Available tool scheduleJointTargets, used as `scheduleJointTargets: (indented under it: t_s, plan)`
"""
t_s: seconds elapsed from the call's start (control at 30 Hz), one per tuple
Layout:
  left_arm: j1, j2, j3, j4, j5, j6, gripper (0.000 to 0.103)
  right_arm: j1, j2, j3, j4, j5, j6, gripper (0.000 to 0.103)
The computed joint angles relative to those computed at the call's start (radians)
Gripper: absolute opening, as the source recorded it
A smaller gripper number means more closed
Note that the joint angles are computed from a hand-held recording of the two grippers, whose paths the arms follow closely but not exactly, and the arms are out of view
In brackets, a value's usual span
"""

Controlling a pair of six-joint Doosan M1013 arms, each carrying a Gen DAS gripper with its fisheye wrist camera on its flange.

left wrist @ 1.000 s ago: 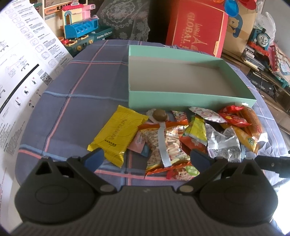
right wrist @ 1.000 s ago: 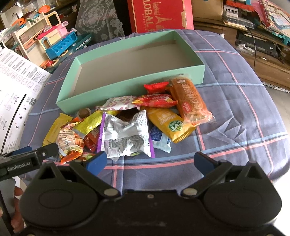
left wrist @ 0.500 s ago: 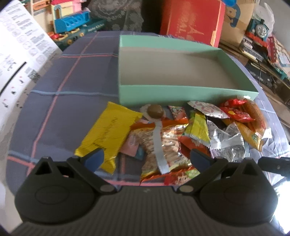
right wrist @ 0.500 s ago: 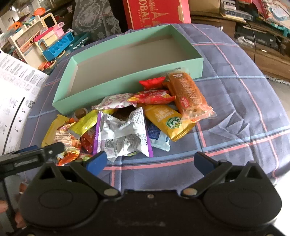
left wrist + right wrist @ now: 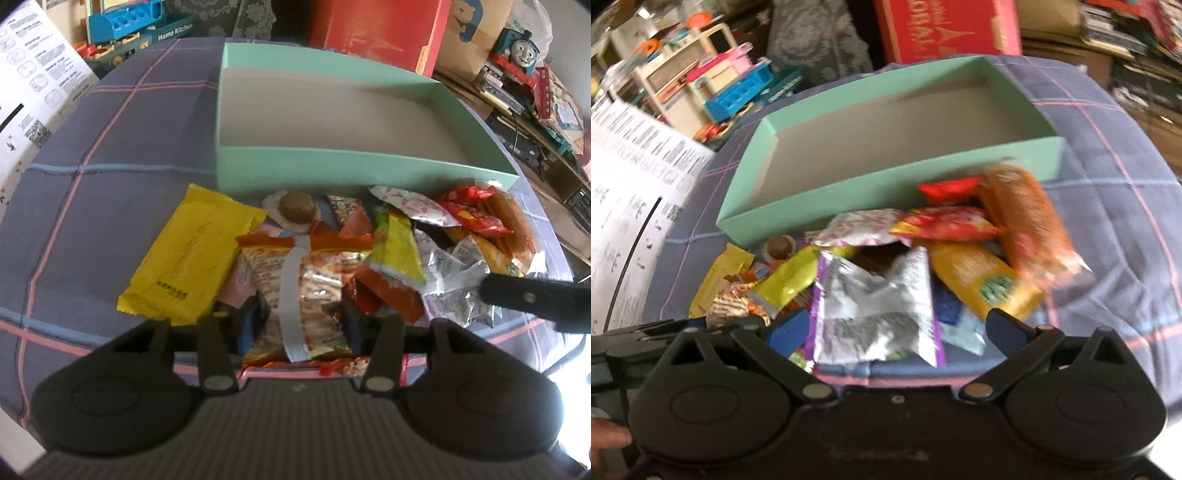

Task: Organize snacks
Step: 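Grasp the striped orange snack bag with the left tool while the right tool grasps the silver foil bag, then lift both held bags and carry them over the mint-green box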

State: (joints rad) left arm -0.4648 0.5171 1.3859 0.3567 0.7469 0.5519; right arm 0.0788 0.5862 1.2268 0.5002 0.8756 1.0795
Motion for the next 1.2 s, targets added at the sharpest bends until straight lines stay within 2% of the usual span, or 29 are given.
scheduleJointTargets:
  t_s: [0.13,0.27,0.33,0.4,0.47,0.7,0.97,1.07,1.2]
  plan:
    - [0.007,0.002,0.004,-0.030,0.003,0.005,0.055,0.016,0.026,-0.024,-0.003,0.007,-0.034,0.091]
    - [0.010,0.010,-0.004,-0.052,0.017,0.020,0.057,0.028,0.047,-0.041,-0.036,0.019,-0.033,0.089]
    - [0.008,0.012,-0.007,-0.044,0.020,0.019,0.055,0.028,0.039,-0.021,-0.026,-0.012,-0.064,0.078]
    - [0.003,0.014,-0.012,-0.025,0.025,0.018,0.051,0.028,0.032,-0.012,-0.033,-0.026,-0.079,0.045]
    - [-0.006,0.013,-0.015,0.009,0.033,0.003,0.050,0.018,0.035,-0.020,-0.010,-0.010,-0.068,0.038]
    - [-0.023,-0.011,-0.002,0.055,0.033,-0.019,0.049,-0.009,0.019,-0.001,0.054,-0.002,-0.081,0.029]
    - [-0.034,-0.059,0.033,0.127,0.013,-0.106,0.049,-0.036,-0.018,0.037,0.144,-0.009,-0.142,0.026]
    - [-0.037,-0.074,0.041,0.153,0.005,-0.134,0.049,-0.044,-0.031,0.048,0.176,-0.020,-0.166,0.021]
    - [-0.041,-0.079,0.042,0.165,0.007,-0.143,0.049,-0.048,-0.042,0.057,0.184,-0.034,-0.190,0.021]
